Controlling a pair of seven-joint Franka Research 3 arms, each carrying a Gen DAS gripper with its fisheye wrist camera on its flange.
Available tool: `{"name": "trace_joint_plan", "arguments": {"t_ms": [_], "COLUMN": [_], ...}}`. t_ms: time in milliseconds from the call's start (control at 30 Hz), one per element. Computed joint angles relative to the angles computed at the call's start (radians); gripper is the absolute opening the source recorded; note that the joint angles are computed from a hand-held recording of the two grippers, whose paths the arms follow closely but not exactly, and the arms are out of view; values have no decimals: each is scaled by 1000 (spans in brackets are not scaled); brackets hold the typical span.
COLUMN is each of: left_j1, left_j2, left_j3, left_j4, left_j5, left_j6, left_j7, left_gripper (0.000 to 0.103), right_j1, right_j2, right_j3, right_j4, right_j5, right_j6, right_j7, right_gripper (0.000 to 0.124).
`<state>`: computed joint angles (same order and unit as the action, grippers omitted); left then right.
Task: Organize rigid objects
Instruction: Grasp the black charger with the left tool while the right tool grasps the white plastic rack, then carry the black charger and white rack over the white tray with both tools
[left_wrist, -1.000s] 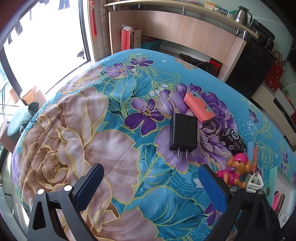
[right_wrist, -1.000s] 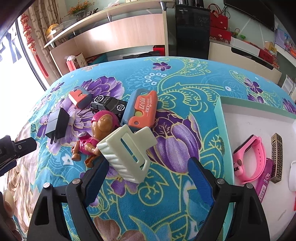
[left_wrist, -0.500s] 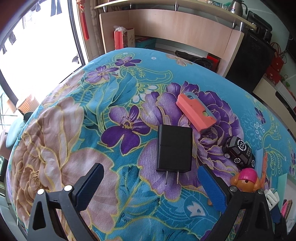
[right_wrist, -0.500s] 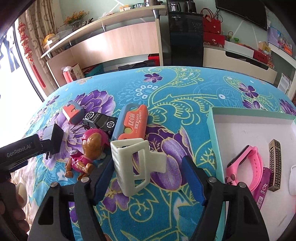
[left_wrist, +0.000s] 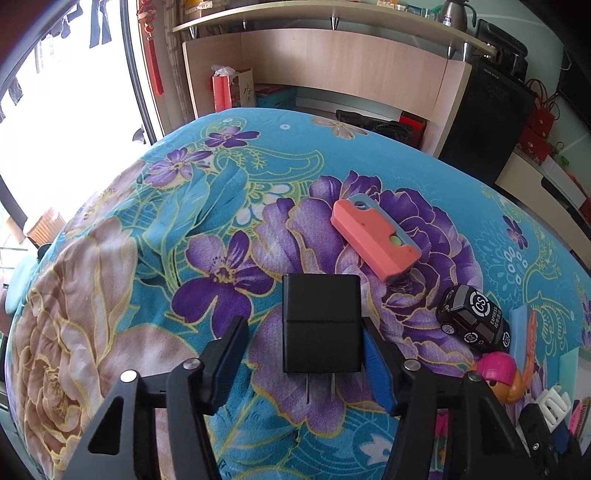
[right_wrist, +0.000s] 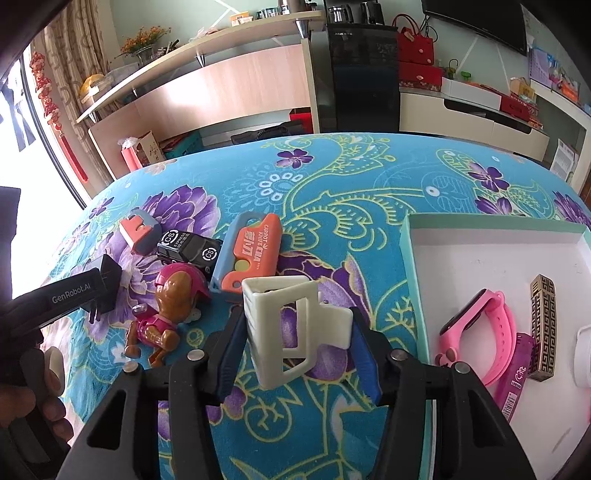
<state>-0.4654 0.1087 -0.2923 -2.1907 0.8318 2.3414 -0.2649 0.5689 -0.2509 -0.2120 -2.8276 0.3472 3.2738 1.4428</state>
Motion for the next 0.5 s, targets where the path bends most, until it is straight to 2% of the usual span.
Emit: {"name": "trace_joint_plan", "arguments": {"t_ms": [33,100,233,367,500], "left_j1": [-1,-6,-8,-22,-26], "left_j2": [2,7,-4,-26,-74], "left_j3": [-1,-4,-5,-16,-29], "left_j4": [3,15,4,9,-8], "left_j5": [4,0,-6,15,62], "left_j6": [3,-16,10,-27,-13], "left_j7": [2,18,20,11,-32], "left_gripper": [42,43,43,43,43], "right_j1": [3,16,64,62,49], "right_j2": [-3,-10,-36,-63,-91], "right_j3": [-3,-17,-68,-68,-60], "right_j4": [-1,-4,-13,-25,-35], "right_j5": [-1,-3,-10,-14,-19], "right_j6": [0,3,6,12,17], "right_j7": [0,-2,-6,-8,-6], "right_gripper": [55,55,55,55,55]}}
